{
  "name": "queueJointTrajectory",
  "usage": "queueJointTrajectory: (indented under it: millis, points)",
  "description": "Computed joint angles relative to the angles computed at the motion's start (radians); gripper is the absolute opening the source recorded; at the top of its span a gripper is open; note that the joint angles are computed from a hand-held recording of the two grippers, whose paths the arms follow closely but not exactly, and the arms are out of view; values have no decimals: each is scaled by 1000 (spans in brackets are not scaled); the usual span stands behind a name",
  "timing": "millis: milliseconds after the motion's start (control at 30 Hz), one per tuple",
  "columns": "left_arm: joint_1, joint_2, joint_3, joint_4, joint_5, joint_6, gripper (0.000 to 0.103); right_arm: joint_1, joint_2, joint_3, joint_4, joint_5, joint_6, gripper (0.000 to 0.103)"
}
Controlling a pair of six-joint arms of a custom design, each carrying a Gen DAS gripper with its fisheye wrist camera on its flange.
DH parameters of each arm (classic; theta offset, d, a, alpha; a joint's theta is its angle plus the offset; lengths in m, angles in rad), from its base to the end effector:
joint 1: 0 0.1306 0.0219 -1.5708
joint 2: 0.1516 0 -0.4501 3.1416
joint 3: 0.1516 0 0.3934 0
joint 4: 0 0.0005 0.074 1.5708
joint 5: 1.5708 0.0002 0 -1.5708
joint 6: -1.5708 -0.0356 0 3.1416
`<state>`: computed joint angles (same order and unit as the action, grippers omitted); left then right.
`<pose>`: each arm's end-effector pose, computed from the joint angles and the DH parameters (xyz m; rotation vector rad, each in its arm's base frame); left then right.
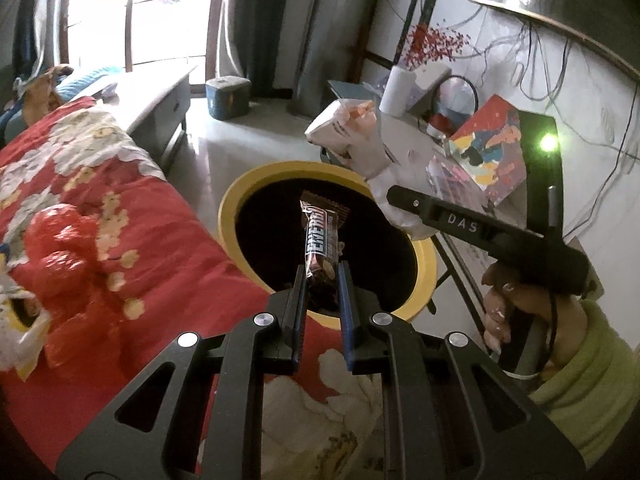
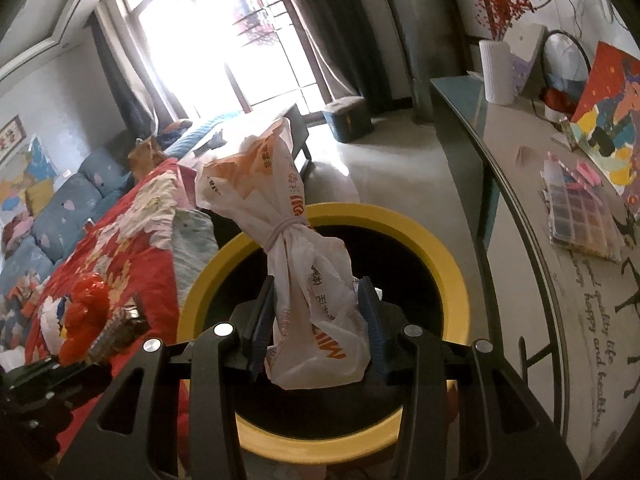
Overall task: Collect trash
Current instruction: 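Open the right tool over the bin while the left tool opens, dropping both items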
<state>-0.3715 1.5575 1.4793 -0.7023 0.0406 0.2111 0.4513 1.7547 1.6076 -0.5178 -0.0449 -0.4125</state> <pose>0.5154 -0.2029 0.4684 0.2103 2.3658 -0.3307 0.5803 0.2824 0.4302 -0.0693 2.2850 0.5123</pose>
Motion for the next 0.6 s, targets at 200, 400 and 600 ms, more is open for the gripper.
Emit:
queueJointTrajectory:
  millis: [200, 400, 600]
  points:
    - [0, 50, 37, -18, 9, -11, 10, -11, 7, 1, -13, -10, -12, 43]
    - [4, 78, 59, -21, 0, -4, 24, -15, 12, 5, -22, -17, -37, 53]
    - [8, 38, 13, 47, -36, 16, 65, -11, 11, 5, -26, 20, -46, 64]
